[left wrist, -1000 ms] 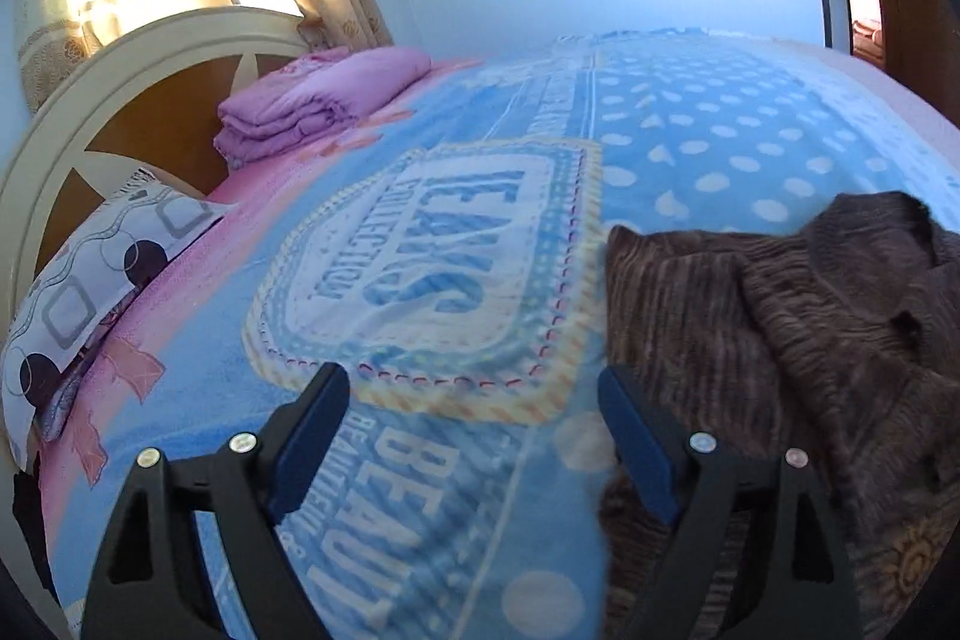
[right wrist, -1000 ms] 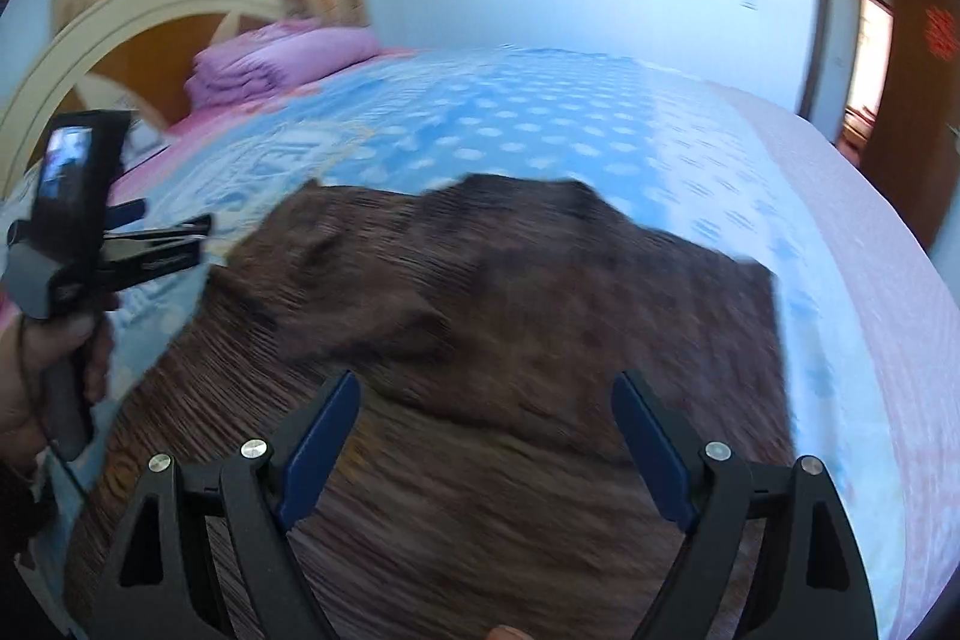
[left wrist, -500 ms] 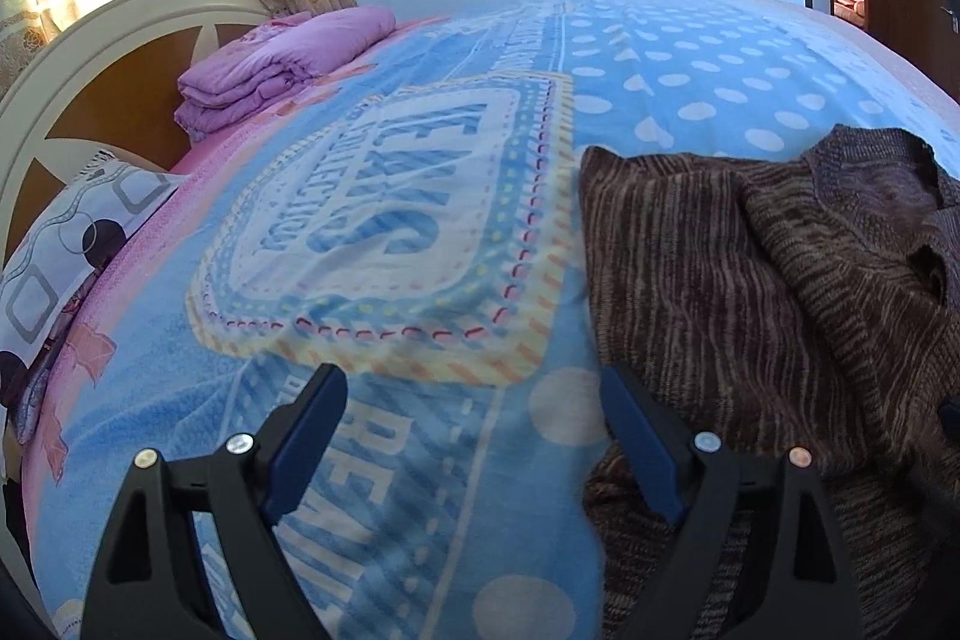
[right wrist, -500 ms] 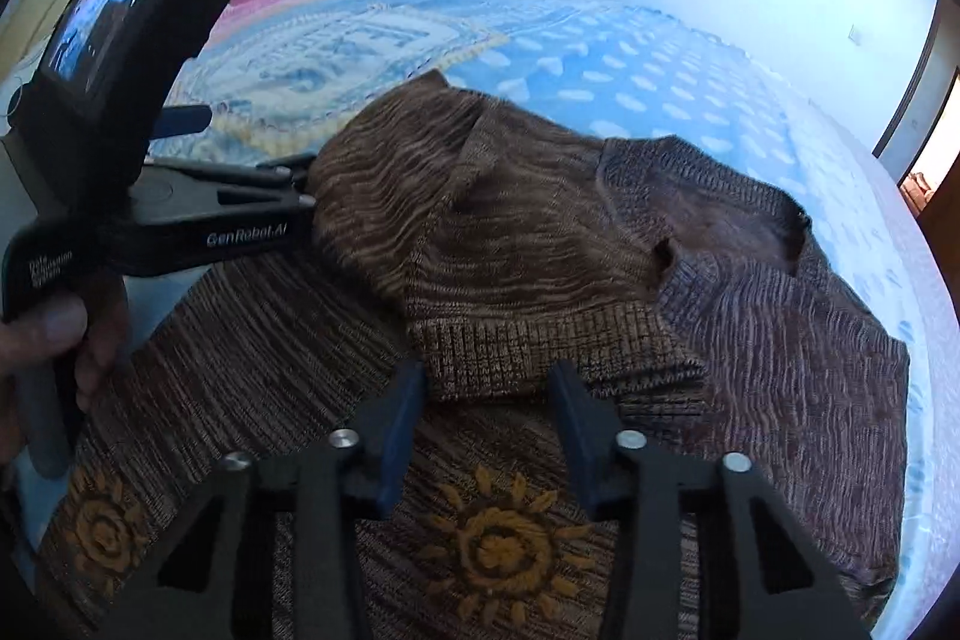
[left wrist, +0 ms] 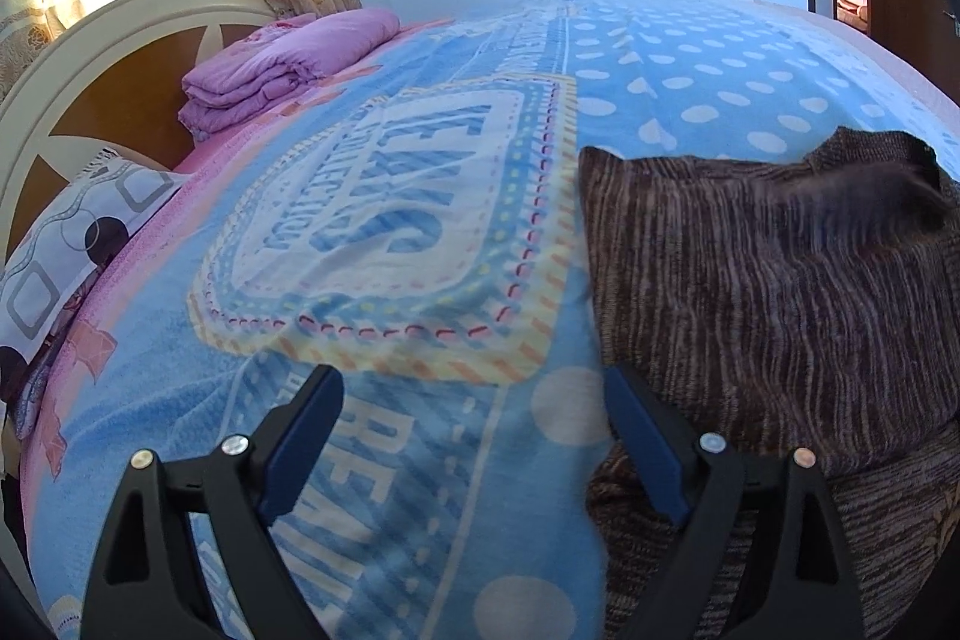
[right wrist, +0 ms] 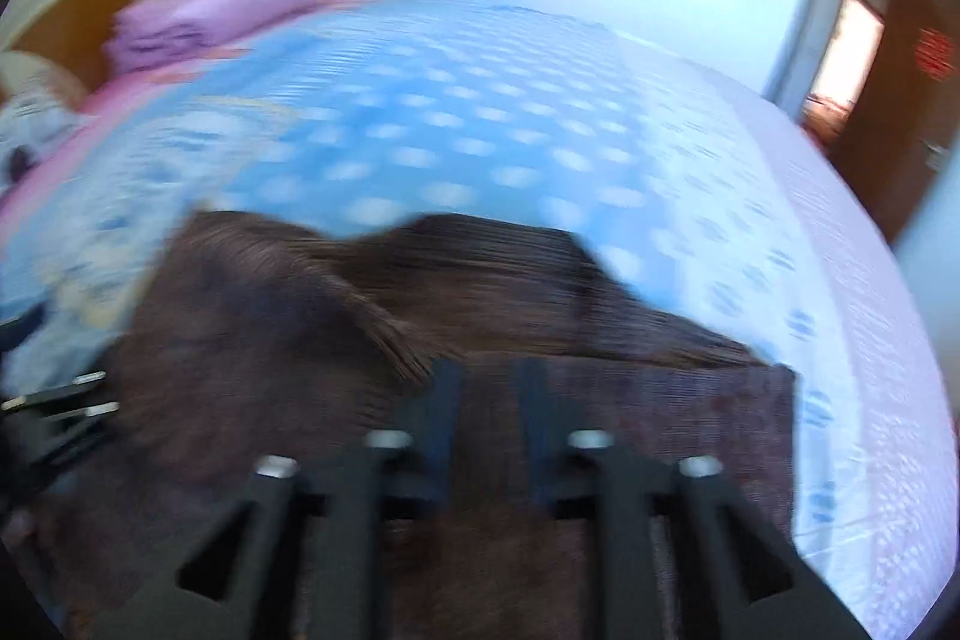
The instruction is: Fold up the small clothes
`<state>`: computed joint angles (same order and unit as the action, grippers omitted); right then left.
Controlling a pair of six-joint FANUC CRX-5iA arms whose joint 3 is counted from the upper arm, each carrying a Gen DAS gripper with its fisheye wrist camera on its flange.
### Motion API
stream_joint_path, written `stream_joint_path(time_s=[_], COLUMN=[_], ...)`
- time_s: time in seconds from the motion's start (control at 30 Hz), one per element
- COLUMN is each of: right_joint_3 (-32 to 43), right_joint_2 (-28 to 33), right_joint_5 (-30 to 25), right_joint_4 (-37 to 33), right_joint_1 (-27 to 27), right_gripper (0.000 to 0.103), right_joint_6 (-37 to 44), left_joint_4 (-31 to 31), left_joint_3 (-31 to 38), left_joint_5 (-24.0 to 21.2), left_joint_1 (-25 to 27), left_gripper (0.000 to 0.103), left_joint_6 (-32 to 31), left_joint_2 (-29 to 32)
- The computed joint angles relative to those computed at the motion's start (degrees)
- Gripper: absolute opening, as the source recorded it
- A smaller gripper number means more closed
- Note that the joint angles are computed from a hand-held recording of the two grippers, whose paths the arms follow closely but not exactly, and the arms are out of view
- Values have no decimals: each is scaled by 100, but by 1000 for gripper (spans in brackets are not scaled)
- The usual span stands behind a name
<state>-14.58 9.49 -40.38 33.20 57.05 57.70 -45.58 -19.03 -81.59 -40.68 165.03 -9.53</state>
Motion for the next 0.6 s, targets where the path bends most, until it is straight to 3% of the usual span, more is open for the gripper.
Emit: stream_joint_path(time_s=[0.07,0.3,0.4,0.43,0.47,0.5,0.6], right_joint_3=[115,590,592,482,356,223,43], right_joint_2=[33,-390,-310,-317,-346,-392,-579], right_joint_5=[-90,-697,-723,-605,-479,-315,-164], right_joint_4=[-395,-3434,-3582,-3431,-3251,-3105,-2981], right_joint_1=[-153,-569,-496,-416,-338,-272,-165], right_gripper=[46,46,46,38,12,0,0], right_joint_6=[144,2205,2324,2256,2172,2105,1995], left_joint_4=[20,124,114,109,116,130,216], left_joint_3=[-18,-146,-137,-137,-144,-157,-274], left_joint_5=[25,228,193,183,198,227,377], left_joint_1=[17,141,128,121,125,138,232], left_gripper=[93,96,97,97,97,97,99], left_joint_6=[24,109,131,139,141,146,210], left_joint_2=[-24,-186,-171,-173,-182,-199,-362])
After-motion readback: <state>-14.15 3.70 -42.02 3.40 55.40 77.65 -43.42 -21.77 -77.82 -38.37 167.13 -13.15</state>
